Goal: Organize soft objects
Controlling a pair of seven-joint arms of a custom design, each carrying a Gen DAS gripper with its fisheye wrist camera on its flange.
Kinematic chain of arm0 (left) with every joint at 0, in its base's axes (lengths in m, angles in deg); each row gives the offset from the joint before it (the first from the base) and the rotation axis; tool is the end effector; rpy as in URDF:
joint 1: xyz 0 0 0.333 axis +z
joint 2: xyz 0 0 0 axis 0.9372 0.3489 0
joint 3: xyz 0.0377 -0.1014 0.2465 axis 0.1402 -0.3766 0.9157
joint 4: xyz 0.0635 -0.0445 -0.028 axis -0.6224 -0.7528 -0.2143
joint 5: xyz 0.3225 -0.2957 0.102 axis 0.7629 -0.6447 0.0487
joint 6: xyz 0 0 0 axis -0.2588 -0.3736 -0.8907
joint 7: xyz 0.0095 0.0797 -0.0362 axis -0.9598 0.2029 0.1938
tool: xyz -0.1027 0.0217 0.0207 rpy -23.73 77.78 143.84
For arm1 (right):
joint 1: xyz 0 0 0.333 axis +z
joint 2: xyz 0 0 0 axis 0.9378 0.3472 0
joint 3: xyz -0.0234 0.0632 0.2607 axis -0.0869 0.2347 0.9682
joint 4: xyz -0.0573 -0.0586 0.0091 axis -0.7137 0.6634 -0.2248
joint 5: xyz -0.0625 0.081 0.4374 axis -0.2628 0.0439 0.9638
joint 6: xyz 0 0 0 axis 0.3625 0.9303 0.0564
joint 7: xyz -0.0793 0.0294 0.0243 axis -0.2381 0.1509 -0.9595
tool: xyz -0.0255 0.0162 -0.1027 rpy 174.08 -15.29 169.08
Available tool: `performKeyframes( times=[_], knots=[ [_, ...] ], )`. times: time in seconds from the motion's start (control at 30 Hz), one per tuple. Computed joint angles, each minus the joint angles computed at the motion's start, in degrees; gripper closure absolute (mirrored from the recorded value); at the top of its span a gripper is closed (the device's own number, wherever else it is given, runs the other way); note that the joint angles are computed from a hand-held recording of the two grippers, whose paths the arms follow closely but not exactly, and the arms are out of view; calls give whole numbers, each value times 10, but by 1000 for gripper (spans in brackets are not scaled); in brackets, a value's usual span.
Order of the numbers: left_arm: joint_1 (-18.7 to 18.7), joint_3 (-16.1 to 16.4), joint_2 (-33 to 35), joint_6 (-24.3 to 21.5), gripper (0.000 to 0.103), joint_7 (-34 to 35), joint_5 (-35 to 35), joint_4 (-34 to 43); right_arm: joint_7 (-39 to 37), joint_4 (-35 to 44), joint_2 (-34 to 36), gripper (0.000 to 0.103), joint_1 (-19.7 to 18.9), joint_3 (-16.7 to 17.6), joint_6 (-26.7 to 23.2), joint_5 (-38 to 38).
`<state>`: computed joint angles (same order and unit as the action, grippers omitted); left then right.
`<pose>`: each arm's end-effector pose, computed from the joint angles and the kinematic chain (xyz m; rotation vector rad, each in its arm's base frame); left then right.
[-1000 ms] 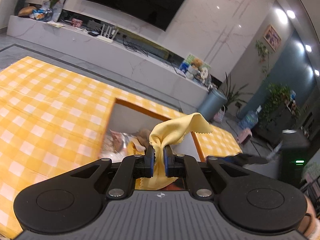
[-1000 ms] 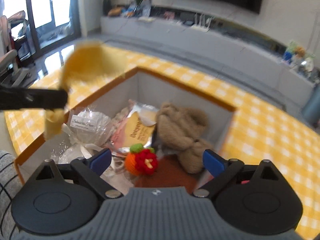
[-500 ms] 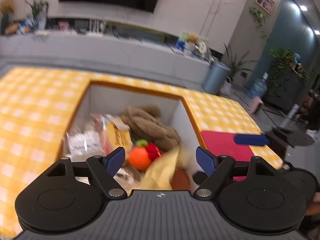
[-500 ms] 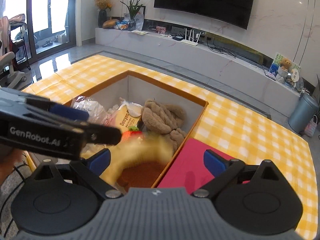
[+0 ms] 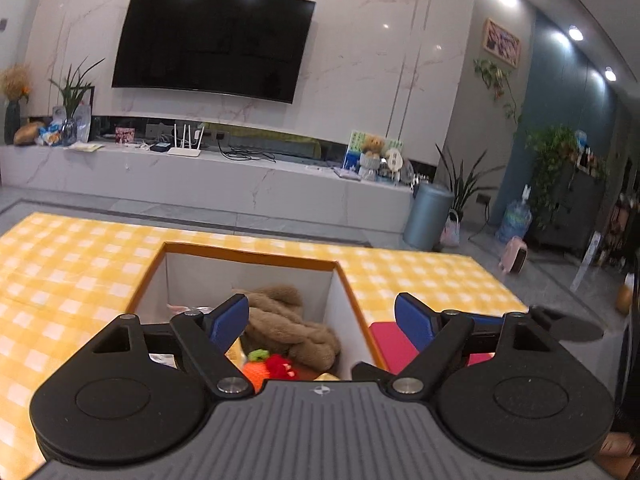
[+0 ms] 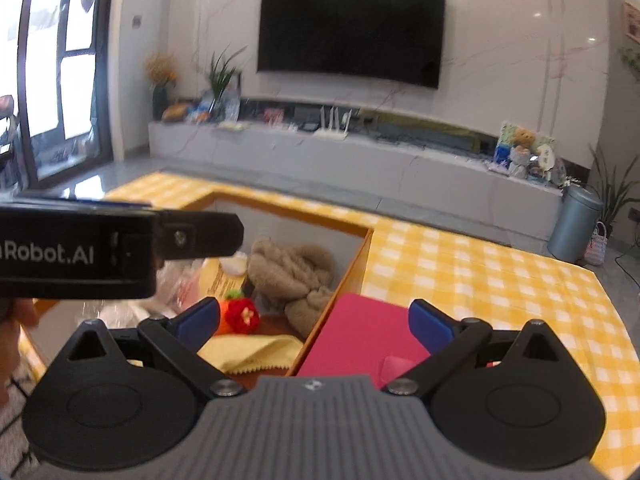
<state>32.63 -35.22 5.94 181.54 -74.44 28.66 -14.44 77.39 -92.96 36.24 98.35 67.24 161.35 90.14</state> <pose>0.5850 -0.5104 0.4025 -1.6487 1.4866 -1.1944 0.6158 0.3352 0.3584 -1.8482 1.0632 -0.6931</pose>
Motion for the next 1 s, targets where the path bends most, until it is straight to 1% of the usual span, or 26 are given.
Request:
performKeyframes(
  times=[0.07,0.1,0.23,0.33,0.43,0.53,0.6,0.67,0.7,0.77,0.87,1.0],
  knots=[
    [-4,3,7,-6,6,-13,6,9,7,-3,5,4,-21,23,23,-9],
    [-7,4,10,-14,6,-13,7,13,9,-2,8,4,-27,29,26,-12],
    [-24,6,18,-75,6,5,12,26,11,0,14,4,-29,32,36,-11],
    [-37,7,30,-118,6,22,13,43,35,-1,18,4,-73,73,44,-43],
    [-46,9,39,-145,6,35,14,54,57,-8,15,4,-89,88,53,-63],
    [-50,9,46,-160,6,53,7,63,64,-9,14,4,-84,81,58,-70],
    [-50,10,48,-157,6,59,6,64,68,-10,13,4,-79,76,62,-68],
    [-51,11,50,-154,6,67,3,65,80,-10,14,4,-91,85,65,-80],
    [-52,14,48,-147,6,58,10,61,83,-11,14,4,-90,85,66,-83],
    [-54,15,47,-145,6,56,16,59,77,-12,13,4,-80,75,67,-81],
    [-60,18,50,-158,6,56,28,63,64,-12,14,4,-63,59,74,-70],
    [-63,16,63,-182,6,72,15,81,48,-16,11,4,-48,49,77,-54]
  ],
)
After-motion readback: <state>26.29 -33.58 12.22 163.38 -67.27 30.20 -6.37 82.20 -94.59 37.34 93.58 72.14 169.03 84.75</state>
